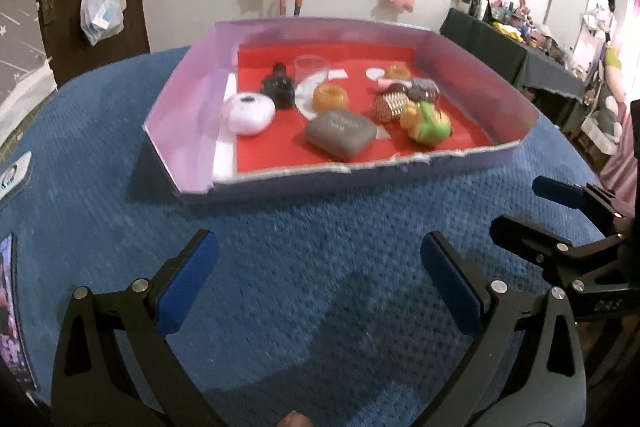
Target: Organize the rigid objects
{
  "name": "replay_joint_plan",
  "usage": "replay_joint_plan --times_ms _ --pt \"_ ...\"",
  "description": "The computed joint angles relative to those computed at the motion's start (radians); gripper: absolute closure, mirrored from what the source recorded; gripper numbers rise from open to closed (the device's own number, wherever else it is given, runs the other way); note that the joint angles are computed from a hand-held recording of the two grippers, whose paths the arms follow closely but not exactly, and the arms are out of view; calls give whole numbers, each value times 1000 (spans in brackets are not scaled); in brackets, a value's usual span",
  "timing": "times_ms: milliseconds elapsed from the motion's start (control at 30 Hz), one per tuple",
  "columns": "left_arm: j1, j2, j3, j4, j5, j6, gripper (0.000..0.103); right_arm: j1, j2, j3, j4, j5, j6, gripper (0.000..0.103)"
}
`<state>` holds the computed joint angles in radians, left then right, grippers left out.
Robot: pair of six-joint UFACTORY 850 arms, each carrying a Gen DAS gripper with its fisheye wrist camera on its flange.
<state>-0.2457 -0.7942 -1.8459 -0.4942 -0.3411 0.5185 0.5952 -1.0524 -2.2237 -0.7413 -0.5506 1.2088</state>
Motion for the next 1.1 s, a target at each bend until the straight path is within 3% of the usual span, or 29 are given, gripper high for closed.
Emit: replay_joint_plan --times_ms 300,467,1100 --pt "-4 -10 5 65 -23 -77 0 -4 -14 -4 59 -16 -36 0" --pt "-18 -12 10 248 -2 -243 0 -5 -24 -13 76 -24 -45 0" --pt "-15 -23 -13 323 -34 -332 0 -3 -39 -36 65 -40 -43 0"
